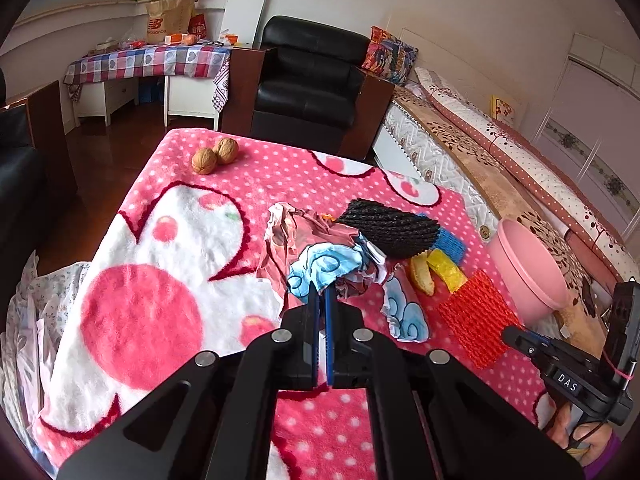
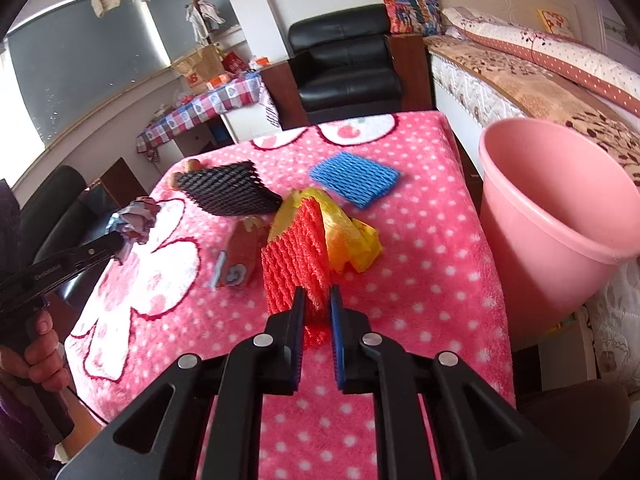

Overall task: Collect trash
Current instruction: 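Carry the red foam net over the bucket with the right tool while the left tool holds the wrapper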

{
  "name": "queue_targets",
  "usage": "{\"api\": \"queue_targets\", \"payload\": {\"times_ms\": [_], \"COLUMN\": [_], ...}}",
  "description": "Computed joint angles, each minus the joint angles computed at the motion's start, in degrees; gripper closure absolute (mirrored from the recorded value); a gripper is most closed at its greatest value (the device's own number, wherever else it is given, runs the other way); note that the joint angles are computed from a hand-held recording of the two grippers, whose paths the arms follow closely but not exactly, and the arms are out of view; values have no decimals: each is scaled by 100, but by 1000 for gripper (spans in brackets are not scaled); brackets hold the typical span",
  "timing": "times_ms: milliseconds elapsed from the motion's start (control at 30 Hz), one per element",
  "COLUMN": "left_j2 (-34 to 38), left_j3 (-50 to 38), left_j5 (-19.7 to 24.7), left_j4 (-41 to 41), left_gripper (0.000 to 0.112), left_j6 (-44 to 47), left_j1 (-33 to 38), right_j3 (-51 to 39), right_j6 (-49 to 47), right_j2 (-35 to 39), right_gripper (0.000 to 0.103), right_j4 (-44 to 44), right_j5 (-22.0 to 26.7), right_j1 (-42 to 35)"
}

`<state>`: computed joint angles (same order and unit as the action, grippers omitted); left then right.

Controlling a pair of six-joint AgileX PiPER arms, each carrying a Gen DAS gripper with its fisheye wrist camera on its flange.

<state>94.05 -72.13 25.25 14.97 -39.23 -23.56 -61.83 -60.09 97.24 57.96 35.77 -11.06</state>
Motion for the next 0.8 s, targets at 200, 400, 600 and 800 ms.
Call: {"api": "queue_targets", "payload": {"times_ms": [200,400,600,800], "left_j2": [-62,23,297,781], "left_j3": [-118,-369,-783,-1481], "left_j5": [-24,-47,-28,84], "left_j4": [-1,-57,-316,-788], "left_gripper": [111,111,111,111], "left_j6": [69,207,519,1098], "left_j1": [-283,-564,-745,-950], "right_j3": [238,293,227,62], "right_j6": [-455,-572,-461,-318], "right_j2": [-474,-732,-827,-794], "right_gripper": [92,92,92,92], "right_j4": [423,630,642,620], "right_j5": [244,403,417,304], "right_j1": [-187,-441,-715,-1087]}}
